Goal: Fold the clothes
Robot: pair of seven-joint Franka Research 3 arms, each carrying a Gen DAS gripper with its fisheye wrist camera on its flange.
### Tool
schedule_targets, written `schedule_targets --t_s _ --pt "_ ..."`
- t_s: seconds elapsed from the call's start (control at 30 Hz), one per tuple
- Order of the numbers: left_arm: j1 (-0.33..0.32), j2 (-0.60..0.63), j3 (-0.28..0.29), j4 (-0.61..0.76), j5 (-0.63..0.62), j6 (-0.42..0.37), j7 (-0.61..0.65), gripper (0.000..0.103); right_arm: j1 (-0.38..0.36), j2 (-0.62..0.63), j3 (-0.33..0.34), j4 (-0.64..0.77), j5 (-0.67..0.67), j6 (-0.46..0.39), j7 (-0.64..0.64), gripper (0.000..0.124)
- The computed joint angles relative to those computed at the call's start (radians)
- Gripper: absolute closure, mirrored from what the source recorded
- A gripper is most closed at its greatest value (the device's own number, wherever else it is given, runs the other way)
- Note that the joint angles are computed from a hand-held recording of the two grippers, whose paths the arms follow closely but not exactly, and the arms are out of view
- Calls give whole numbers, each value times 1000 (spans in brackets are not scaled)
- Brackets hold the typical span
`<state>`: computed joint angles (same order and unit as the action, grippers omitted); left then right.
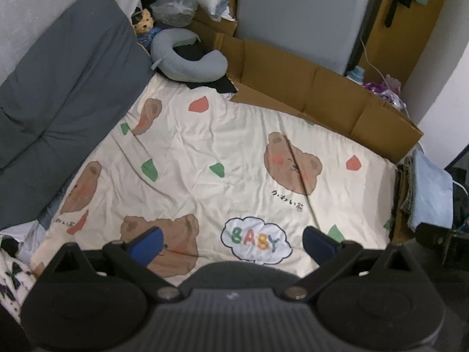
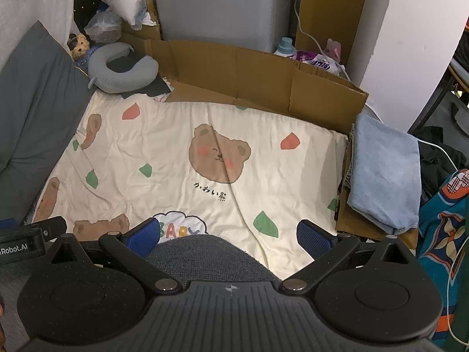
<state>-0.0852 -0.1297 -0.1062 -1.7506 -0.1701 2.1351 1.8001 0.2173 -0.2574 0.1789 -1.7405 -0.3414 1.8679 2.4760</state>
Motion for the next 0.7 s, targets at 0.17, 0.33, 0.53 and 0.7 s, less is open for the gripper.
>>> schedule_targets --t_s 0.17,0.33,0.53,0.7 --pt "8 15 11 21 -48 -32 3 1 3 3 2 5 -3 -6 6 22" --pt "15 21 10 27 -69 -43 12 3 3 2 0 3 -3 -5 6 22" --pt "14 16 2 20 -47 -36 18 4 2 -2 0 -1 -4 -2 3 22" --pt "10 5 0 5 -31 -18 16 4 0 -1 -1 0 -6 -8 0 22"
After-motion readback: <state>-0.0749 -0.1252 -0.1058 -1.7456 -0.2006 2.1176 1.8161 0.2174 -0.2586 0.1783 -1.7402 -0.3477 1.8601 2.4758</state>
